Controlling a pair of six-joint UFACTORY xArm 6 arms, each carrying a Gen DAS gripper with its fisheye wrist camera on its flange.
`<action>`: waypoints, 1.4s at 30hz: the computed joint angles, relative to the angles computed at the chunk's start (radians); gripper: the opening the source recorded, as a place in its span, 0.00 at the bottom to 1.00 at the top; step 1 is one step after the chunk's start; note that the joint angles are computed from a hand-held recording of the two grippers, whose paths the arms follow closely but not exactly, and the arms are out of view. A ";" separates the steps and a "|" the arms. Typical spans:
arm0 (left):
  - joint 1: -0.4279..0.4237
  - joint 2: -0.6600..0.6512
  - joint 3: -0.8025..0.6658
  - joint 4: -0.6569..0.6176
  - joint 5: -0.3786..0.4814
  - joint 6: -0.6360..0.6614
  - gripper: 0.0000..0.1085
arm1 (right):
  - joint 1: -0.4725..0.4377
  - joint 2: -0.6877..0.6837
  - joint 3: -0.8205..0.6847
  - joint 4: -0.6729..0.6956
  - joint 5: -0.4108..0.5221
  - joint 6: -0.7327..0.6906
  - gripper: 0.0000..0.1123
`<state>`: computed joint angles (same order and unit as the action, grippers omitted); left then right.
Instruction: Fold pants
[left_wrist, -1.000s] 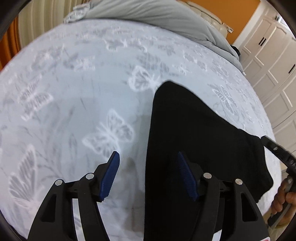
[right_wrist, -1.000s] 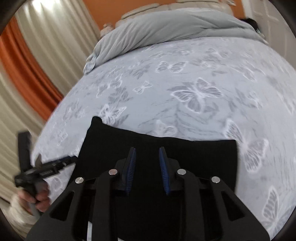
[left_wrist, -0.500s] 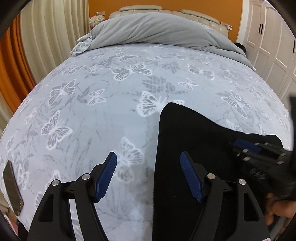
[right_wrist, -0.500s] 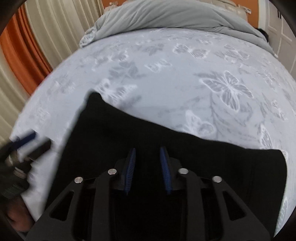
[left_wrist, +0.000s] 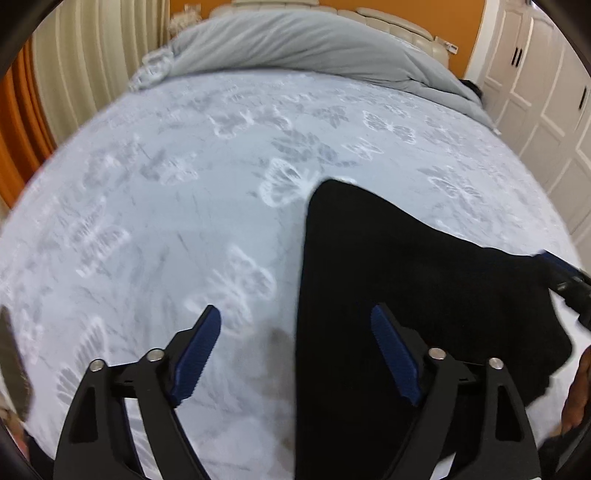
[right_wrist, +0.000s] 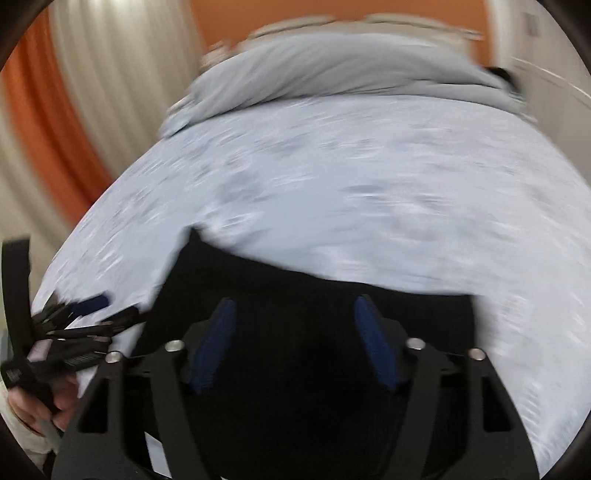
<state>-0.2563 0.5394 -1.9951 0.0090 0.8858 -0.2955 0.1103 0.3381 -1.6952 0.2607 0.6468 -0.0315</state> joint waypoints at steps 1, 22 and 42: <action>0.006 -0.010 0.016 -0.047 0.004 0.016 0.77 | -0.036 -0.031 0.041 0.015 0.023 0.032 0.62; 0.042 -0.202 0.304 -0.321 0.007 0.183 0.29 | -0.108 -0.137 0.251 0.219 0.226 -0.170 0.47; -0.071 -0.048 0.115 0.216 -0.065 -0.094 0.54 | -0.031 0.064 -0.028 0.021 0.075 0.045 0.22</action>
<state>-0.3275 0.4918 -1.8801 0.2255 0.8209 -0.3892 0.0792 0.4018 -1.7230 0.2817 0.7220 0.0132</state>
